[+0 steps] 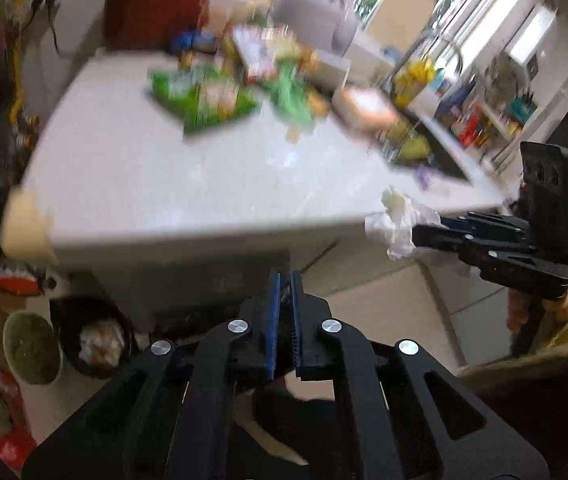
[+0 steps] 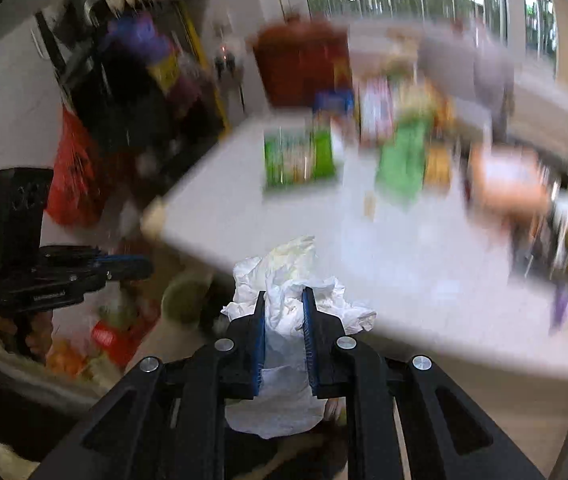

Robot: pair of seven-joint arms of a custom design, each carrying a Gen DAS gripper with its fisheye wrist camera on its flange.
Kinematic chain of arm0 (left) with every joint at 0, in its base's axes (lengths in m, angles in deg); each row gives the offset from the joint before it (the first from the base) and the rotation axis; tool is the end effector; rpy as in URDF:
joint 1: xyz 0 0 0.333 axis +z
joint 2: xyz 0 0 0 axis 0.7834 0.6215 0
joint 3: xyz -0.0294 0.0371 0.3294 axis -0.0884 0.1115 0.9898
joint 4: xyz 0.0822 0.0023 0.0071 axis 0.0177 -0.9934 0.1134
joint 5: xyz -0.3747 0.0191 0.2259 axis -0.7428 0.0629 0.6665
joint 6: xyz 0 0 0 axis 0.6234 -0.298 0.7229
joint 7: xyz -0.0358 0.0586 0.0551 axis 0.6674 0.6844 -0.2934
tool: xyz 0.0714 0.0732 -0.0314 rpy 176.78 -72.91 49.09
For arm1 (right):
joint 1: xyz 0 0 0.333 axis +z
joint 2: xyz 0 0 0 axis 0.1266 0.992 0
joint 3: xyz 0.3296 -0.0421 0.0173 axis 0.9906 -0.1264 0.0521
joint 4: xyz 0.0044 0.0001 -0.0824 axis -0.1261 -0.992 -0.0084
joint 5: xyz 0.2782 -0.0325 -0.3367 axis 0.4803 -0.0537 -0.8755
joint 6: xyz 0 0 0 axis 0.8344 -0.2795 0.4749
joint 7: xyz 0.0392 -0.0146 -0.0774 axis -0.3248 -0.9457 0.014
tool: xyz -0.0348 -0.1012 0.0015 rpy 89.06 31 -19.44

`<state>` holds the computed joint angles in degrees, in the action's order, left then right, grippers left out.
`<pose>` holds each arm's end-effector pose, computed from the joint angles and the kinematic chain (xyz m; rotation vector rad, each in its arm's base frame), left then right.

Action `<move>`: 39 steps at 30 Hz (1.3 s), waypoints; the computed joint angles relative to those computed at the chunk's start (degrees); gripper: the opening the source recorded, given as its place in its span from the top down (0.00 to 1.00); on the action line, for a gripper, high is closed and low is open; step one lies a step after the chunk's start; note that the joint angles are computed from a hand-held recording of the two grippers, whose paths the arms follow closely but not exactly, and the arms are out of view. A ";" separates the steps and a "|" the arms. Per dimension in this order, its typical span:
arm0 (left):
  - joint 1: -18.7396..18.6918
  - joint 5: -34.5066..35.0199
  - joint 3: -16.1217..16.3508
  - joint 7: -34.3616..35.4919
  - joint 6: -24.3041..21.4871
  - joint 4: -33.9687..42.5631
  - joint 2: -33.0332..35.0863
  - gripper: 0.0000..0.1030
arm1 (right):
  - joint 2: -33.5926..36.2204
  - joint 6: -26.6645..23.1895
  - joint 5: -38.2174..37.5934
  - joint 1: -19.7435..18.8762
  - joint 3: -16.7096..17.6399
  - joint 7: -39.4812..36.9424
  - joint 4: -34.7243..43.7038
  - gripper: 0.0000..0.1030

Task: Collect trash
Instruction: 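Lower both tools over the trash bag and release tissue and wrapper, then grasp the green snack bag with the left tool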

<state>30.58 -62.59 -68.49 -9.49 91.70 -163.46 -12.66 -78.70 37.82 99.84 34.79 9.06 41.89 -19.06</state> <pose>0.4189 -0.3382 0.6524 -2.1495 1.7658 -1.0281 0.5476 0.4210 0.6766 -2.3543 0.8951 -0.0089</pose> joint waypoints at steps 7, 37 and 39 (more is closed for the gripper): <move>-2.20 -4.00 0.47 3.84 -1.24 -6.40 5.05 0.33 | 1.08 6.38 -5.78 1.41 -0.17 4.14 -14.34 0.20; 10.64 0.24 4.88 -2.16 7.43 19.63 21.46 0.07 | 20.19 17.96 -9.87 2.73 -3.45 8.29 28.12 0.05; 11.24 -2.38 5.00 -1.07 7.76 20.76 23.21 0.07 | 19.84 17.41 -10.45 2.82 -3.75 8.94 27.79 0.05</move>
<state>41.82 -64.98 -63.49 -10.56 99.46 -142.70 10.56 -58.86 55.23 89.39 37.61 5.32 50.83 8.73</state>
